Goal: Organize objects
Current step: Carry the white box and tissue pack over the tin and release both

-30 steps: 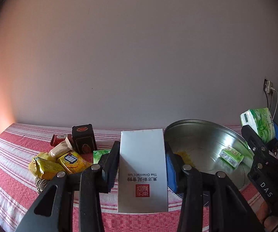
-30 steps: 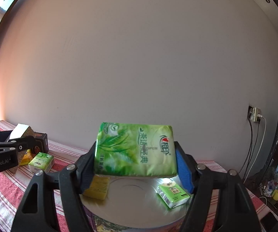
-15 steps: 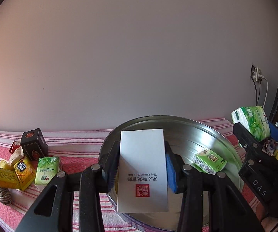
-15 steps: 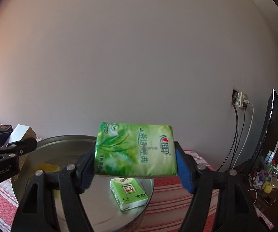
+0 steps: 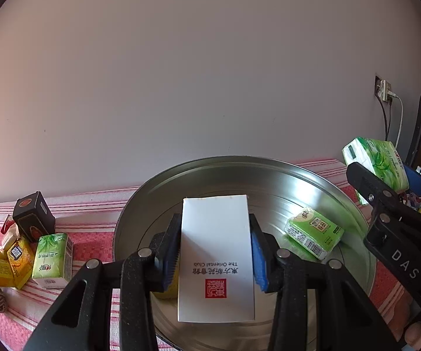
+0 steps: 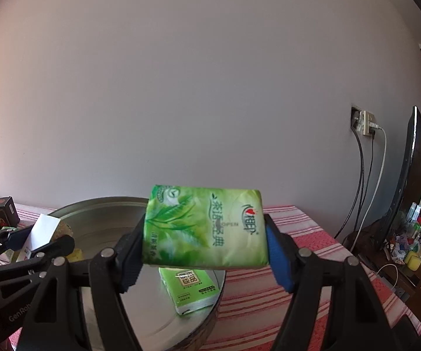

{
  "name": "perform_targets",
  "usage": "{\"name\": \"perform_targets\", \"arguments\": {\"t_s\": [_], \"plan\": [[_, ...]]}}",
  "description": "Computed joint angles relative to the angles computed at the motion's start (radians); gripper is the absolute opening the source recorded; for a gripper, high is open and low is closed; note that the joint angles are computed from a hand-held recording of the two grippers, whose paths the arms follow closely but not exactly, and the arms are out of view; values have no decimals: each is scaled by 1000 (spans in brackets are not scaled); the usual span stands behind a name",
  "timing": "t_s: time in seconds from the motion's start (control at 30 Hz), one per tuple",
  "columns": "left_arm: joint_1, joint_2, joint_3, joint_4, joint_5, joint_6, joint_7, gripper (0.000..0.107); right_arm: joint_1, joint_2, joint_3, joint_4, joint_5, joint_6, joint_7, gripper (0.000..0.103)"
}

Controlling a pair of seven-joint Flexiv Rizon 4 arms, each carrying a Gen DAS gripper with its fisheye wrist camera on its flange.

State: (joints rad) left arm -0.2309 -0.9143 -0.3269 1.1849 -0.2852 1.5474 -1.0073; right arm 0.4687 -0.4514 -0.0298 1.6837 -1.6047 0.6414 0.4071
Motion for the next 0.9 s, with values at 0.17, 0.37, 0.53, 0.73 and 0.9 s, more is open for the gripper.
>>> {"name": "perform_targets", "arguments": {"t_s": [0.17, 0.37, 0.53, 0.73, 0.9], "plan": [[-13, 13, 22, 14, 0, -1, -21, 45, -9, -11, -1, -11, 14, 34, -11, 73], [-28, 13, 48, 12, 7, -13, -40, 44, -12, -20, -9, -15, 27, 57, -19, 73], [-42, 13, 71, 10, 14, -24, -58, 45, -16, -21, -11, -11, 30, 78, -25, 73], [-54, 14, 88, 10, 21, -30, -77, 44, -23, -21, -14, -7, 25, 96, -33, 73], [-61, 19, 94, 18, 31, -21, -87, 44, -22, -25, -14, -12, 25, 106, -41, 73]]}}
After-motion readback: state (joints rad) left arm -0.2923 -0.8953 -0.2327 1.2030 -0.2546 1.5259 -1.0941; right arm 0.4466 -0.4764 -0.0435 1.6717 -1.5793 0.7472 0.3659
